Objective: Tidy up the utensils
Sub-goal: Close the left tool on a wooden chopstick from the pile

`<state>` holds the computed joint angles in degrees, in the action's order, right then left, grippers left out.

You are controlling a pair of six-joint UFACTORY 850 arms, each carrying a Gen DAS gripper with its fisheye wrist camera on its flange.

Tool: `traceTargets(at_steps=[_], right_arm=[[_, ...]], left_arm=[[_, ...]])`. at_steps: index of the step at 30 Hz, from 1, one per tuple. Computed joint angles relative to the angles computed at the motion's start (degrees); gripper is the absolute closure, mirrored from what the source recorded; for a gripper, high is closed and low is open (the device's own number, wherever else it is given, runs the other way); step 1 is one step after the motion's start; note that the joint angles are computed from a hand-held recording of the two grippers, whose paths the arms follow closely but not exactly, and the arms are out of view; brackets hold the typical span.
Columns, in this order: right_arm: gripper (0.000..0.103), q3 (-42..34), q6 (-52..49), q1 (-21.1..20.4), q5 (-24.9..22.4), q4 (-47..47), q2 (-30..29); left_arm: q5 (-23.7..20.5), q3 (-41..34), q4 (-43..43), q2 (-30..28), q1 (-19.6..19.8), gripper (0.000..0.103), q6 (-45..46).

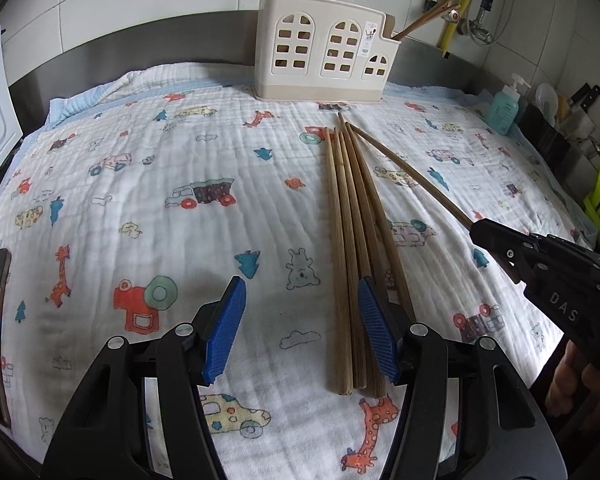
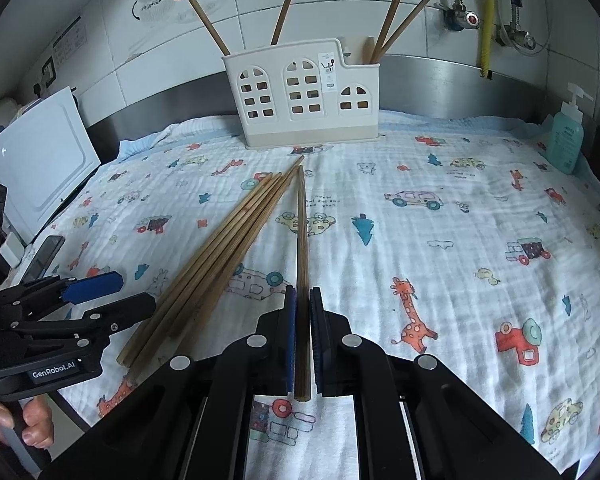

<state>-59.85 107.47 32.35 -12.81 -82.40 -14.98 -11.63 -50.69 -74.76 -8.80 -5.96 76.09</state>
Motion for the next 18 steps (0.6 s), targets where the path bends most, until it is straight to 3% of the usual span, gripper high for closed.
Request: traceTargets(at_steps=[18], right_arm=[[0.096, 0.7, 0.9, -0.3, 0.9, -0.5, 0.2]], left_arm=[[1.2, -0.9, 5.4, -1.0, -0.5, 0.051, -4.6]])
